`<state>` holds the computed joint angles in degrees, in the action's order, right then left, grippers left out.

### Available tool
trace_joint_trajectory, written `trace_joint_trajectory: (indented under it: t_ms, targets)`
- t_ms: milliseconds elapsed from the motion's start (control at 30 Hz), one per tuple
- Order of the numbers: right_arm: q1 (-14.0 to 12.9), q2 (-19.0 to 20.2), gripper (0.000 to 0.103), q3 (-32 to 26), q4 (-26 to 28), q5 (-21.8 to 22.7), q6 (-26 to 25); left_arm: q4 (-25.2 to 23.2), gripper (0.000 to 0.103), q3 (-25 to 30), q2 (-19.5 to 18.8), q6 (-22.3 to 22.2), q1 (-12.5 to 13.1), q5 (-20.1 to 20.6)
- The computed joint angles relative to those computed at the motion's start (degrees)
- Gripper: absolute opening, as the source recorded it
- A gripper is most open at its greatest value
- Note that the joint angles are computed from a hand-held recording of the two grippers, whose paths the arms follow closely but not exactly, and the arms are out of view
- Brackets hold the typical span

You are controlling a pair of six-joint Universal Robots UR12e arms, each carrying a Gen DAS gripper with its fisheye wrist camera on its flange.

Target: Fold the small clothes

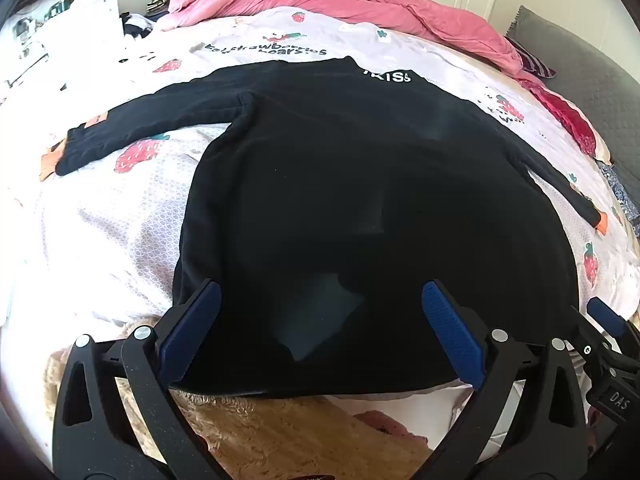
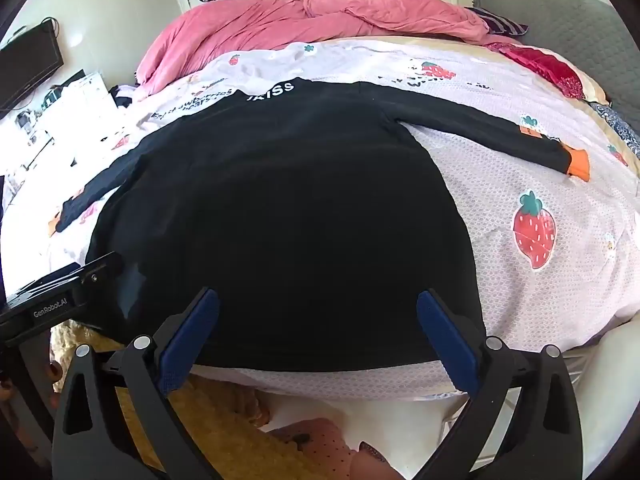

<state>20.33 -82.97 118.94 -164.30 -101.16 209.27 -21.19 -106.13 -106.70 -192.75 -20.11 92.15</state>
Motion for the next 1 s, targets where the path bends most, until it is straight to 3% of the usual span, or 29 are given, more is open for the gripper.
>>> trace_joint_trajectory:
  t_ms: [300, 1000]
  targets:
    - [0.6, 1.0, 0.099, -1.2, 0.2, -1.8, -2.5, 0.1, 0.095, -0.1, 0.0, 0.2, -0.1, 0.3]
    - [1.5, 1.0, 0.099, -1.1, -0.1, -2.2, -2.5, 1.4, 0.095, -0.9, 0.4, 0.4, 0.1, -0.1]
